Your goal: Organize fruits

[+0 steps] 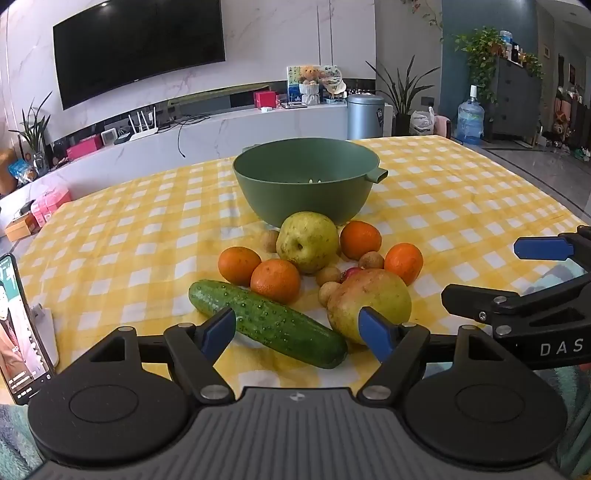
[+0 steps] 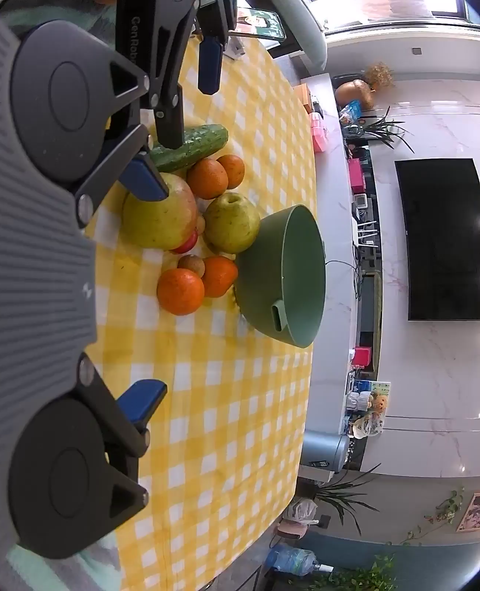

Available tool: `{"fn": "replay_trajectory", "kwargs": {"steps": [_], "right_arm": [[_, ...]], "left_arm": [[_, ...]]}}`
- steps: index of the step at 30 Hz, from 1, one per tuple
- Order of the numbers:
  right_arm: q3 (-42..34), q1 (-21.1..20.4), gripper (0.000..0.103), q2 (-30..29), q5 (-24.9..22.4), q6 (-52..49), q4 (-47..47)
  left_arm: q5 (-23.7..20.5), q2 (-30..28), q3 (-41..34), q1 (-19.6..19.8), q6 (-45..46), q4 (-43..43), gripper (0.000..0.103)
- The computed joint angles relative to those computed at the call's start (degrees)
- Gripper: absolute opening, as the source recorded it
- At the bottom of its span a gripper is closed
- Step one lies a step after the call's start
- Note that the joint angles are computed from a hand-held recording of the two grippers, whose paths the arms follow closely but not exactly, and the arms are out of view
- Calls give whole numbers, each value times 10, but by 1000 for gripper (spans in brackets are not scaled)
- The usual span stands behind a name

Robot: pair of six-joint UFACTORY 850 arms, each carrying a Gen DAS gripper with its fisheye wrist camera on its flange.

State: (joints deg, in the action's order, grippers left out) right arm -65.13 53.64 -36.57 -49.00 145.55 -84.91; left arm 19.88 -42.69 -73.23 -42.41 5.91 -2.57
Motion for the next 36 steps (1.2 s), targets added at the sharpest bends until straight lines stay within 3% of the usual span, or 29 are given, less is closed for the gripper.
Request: {"fn": "replay_trajectory", "kwargs": {"steps": [36], "right_arm": [[0,-3,99,0,6,-12,9]], "left_arm": [[-4,1,-1,-2,21,-20,89]]}}
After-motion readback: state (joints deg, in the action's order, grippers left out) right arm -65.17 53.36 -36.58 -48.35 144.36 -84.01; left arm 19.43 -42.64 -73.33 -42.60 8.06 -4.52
